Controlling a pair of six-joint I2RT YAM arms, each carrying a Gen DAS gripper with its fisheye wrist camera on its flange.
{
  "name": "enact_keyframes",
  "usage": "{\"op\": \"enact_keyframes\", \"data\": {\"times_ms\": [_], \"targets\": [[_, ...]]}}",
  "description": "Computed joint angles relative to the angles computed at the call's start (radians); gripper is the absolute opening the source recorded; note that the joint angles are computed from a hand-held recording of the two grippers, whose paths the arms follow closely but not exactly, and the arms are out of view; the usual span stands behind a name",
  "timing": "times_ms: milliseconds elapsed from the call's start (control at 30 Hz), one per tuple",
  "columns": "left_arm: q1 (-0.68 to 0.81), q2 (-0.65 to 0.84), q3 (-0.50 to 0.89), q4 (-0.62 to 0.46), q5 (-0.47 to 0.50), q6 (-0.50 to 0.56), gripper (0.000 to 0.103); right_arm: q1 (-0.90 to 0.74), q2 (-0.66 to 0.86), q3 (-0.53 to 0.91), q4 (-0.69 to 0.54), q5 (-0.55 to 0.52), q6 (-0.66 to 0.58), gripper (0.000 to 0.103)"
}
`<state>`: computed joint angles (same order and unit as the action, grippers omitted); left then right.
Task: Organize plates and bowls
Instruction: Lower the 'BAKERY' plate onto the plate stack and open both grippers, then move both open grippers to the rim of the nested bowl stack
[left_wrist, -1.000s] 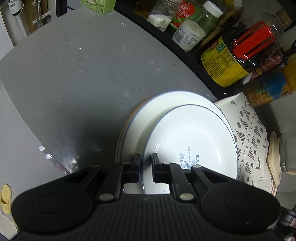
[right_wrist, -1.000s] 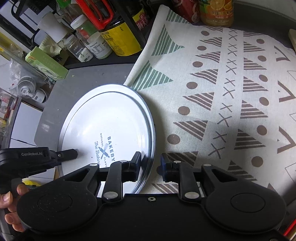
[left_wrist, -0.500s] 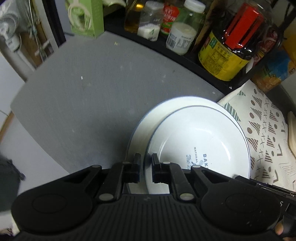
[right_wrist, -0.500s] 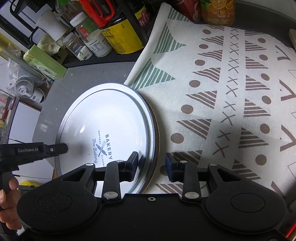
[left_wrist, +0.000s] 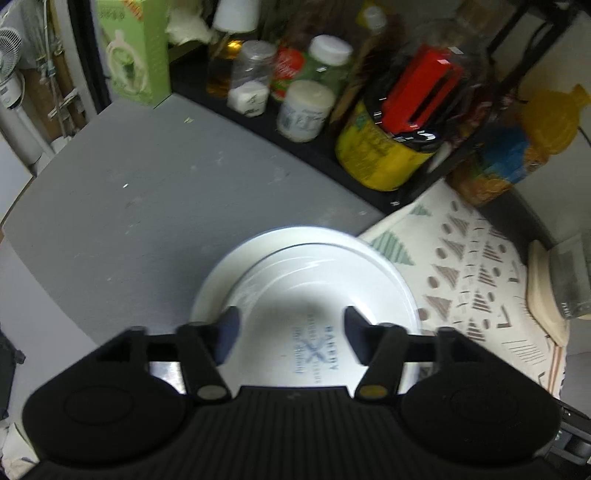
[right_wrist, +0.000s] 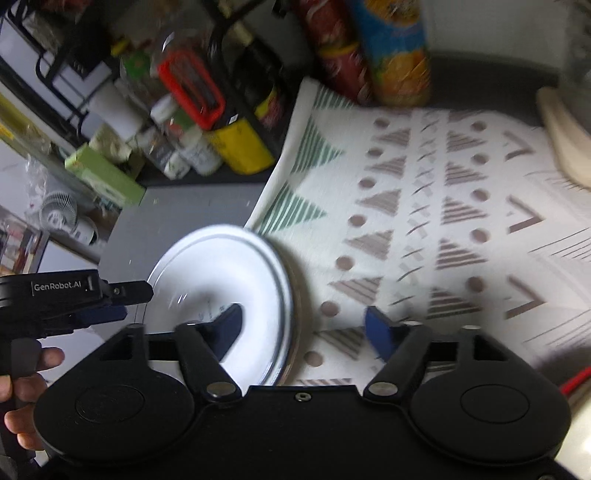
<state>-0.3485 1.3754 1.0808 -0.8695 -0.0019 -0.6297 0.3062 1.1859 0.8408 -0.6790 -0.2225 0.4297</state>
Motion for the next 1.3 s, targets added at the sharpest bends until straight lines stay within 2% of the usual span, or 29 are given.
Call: {"op": "enact_keyframes", "data": {"times_ms": [267, 400, 633, 967, 1067, 1300], "targets": [[-0.151, 0.035, 0.105, -0.013, -0.054, -0.036, 0.072, -0.192, -0.198, -0.027, -0.098, -0.057, -0.075, 0.098], [-0.235, 0.058, 0.151, -0.021, -0.078, -0.066, 0.081, -0.326, -0.283, -0.033, -0.159, -0.113, -0.148, 0.101], [-0.381, 0.099, 0.226, -0.028, -0.131, -0.128, 0.085, -0.637, -0.374, -0.014, -0.292, -0.261, -0.362, 0.103], [-0.53, 0.168, 0.317, -0.026, -0.157, -0.204, 0.086, -1.122, -0.342, 0.041, -0.525, -0.482, -0.784, 0.103], [-0.56, 0.184, 0.332, -0.009, -0.156, -0.225, 0.086, -1.237, -0.315, 0.056, -0.585, -0.517, -0.905, 0.103], [-0.608, 0.236, 0.369, 0.011, -0.124, -0.238, 0.086, -1.414, -0.249, 0.072, -0.668, -0.526, -1.104, 0.103]]}}
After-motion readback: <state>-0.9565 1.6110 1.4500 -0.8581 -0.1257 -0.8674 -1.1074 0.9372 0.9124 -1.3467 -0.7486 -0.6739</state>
